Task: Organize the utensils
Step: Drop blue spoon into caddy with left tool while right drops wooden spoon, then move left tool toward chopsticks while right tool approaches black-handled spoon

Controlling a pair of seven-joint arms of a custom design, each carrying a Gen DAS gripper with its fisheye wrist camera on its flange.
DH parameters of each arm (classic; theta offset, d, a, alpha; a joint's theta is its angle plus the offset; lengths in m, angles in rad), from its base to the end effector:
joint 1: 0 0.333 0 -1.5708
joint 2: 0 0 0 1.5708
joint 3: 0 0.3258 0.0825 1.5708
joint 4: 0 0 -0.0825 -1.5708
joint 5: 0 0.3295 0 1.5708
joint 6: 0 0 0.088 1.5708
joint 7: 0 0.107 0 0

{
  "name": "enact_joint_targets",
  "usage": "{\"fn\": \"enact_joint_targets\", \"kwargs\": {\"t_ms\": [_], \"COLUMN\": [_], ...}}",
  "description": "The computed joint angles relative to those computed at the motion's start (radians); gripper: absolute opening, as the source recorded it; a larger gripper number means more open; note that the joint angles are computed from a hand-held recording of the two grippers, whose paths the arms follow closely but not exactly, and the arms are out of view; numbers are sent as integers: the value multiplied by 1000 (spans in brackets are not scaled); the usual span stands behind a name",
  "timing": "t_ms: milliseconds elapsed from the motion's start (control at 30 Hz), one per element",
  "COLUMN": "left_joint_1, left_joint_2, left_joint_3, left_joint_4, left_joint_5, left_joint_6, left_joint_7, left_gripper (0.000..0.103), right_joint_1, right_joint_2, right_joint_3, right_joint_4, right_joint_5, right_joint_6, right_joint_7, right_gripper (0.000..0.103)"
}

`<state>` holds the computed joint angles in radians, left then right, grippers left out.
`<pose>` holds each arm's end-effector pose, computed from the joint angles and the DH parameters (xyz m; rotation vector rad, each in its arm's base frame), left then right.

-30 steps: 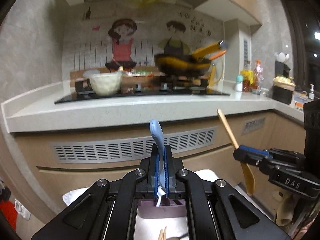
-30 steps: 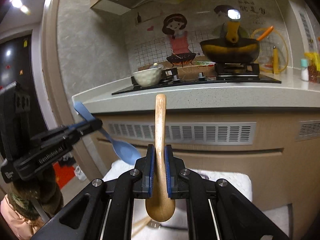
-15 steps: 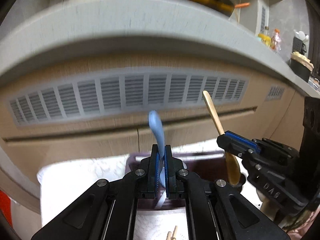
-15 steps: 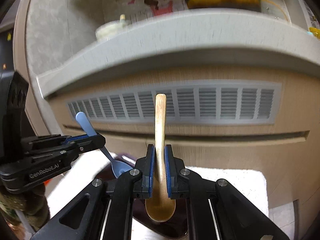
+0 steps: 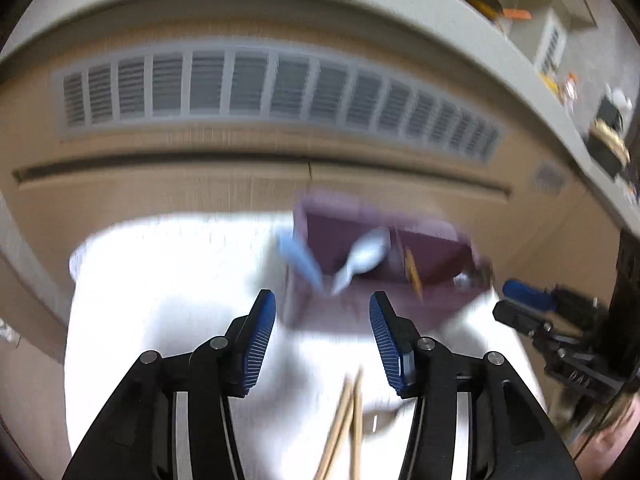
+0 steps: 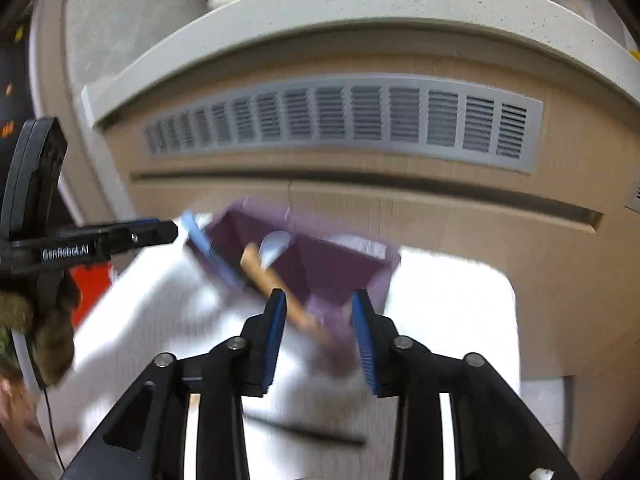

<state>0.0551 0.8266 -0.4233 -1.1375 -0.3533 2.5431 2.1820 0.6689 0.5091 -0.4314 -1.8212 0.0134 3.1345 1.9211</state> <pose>0.7459 -0.1472 0.4298 -1.3830 2.3793 -1.1734 0.6295 0.2041 0.4241 -1.6984 1.6723 -0.6943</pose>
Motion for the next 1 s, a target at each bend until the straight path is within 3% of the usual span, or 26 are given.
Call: {"fn": "enact_joint_targets", "kwargs": {"t_ms": [67, 200, 300, 333, 400, 533, 667, 767, 800, 833, 900, 1000], "left_joint_1": [36, 77, 99, 97, 94, 104, 85, 91, 88, 84, 77, 71], "left_joint_2": [-68, -162, -221, -240, -270, -308, -329, -338, -337, -334, -326, -311], "left_joint_3": [-9, -17, -33, -31, -28, -21, 12, 21, 24, 24, 26, 22], "left_joint_4": [-151, -378, -515, -553, -604, -656, -667, -662, -659, -654, -639, -617], "left_joint_5": [-9, -26, -50, -57, -74, -125, -129, -142, -145, -147, -150, -160], "left_joint_6": [14, 32, 36, 51, 70, 80, 85, 54, 51, 44, 30, 10], "left_joint_7": [43, 120, 194, 209, 221, 237, 213, 210, 210, 210, 211, 217], "left_gripper": [50, 50, 50, 50, 50, 50, 52, 52, 52, 52, 52, 52], "right_joint_1": [-30, -43, -136, -146, -185, -190, -214, -274, -270, -246, -261, -263], "right_joint_2": [-30, -15, 20, 31, 88, 199, 255, 285, 282, 276, 246, 165], "right_joint_3": [69, 130, 252, 265, 315, 330, 353, 414, 406, 372, 390, 391], "right_joint_4": [-34, -22, 38, 54, 148, 318, 397, 473, 473, 469, 438, 321], "right_joint_5": [-19, -99, -95, -100, -93, -117, -101, -4, 9, -2, 31, 62], "right_joint_6": [-57, -164, -236, -249, -314, -405, -419, -492, -499, -513, -532, -496], "right_joint_7": [-51, -86, -160, -170, -224, -282, -337, -354, -337, -297, -272, -217], "right_gripper": [36, 36, 37, 37, 43, 47, 56, 62, 58, 42, 27, 5]}}
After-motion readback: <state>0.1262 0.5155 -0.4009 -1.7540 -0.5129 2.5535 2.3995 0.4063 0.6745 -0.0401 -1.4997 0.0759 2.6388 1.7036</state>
